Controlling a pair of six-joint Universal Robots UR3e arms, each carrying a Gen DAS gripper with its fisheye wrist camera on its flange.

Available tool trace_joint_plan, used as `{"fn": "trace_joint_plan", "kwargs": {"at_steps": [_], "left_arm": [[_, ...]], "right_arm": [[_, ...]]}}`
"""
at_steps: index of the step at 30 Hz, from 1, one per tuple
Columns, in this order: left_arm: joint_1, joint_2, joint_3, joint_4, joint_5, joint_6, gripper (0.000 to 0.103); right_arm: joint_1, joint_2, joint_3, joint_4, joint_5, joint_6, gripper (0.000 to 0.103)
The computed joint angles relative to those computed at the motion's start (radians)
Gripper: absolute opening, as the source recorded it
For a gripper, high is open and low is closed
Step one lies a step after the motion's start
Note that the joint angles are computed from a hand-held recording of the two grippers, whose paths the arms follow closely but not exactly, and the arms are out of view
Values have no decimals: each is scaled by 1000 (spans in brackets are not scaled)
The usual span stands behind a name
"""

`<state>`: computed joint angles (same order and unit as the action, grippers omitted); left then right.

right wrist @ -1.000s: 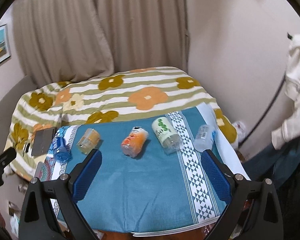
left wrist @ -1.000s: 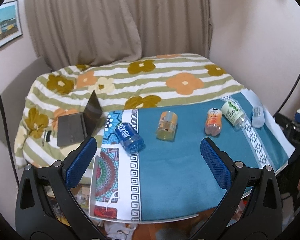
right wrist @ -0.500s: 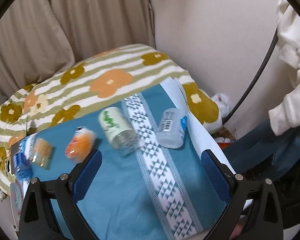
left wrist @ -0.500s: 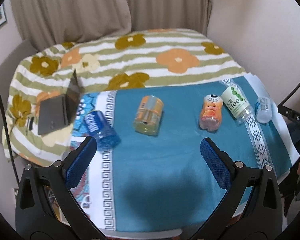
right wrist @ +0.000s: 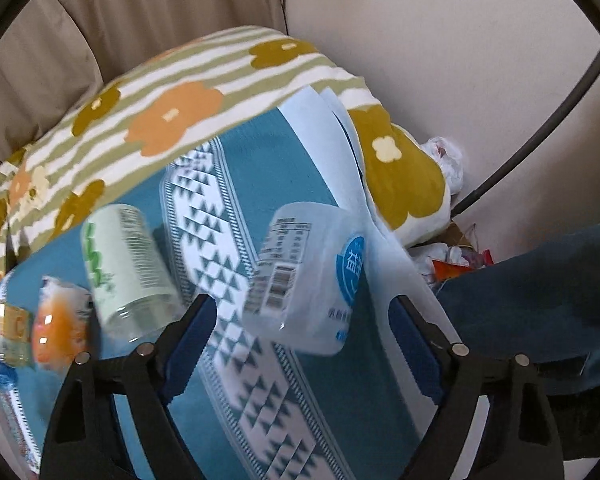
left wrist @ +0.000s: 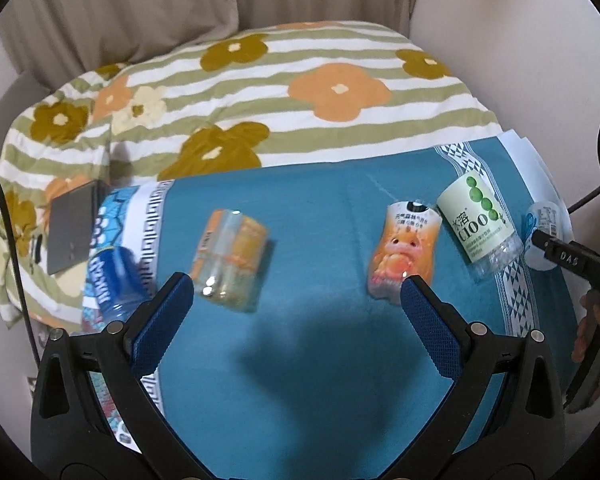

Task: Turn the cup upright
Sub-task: 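Move the right gripper toward the clear plastic cup lying on its side, then close the right gripper around the cup body and lift it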

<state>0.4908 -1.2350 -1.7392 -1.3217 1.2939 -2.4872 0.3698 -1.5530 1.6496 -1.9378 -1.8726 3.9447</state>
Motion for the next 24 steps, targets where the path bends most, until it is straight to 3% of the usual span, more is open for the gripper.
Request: {"fn": "trace_joint_plan", "kwargs": {"at_steps": [4,7,12,14,24], "left_arm": [[-61,-38,4,32,32,-51,103],[-82,-54,5,40,46,-69,103],[-82,-71,6,55,56,-82,103],[-76,-73,2,56,58,-84,103],[31,6,-20,-5,0,-10,103]], "right_arm": [[16,47,-37,9,-37,-45,85],[25,76,-55,3,-44,-72,73],[9,83,-21,-28,-13,-82,66],[-3,78,-5,-42,0,-84,59],[27,55,-38,-42,-1,-74,58]]}}
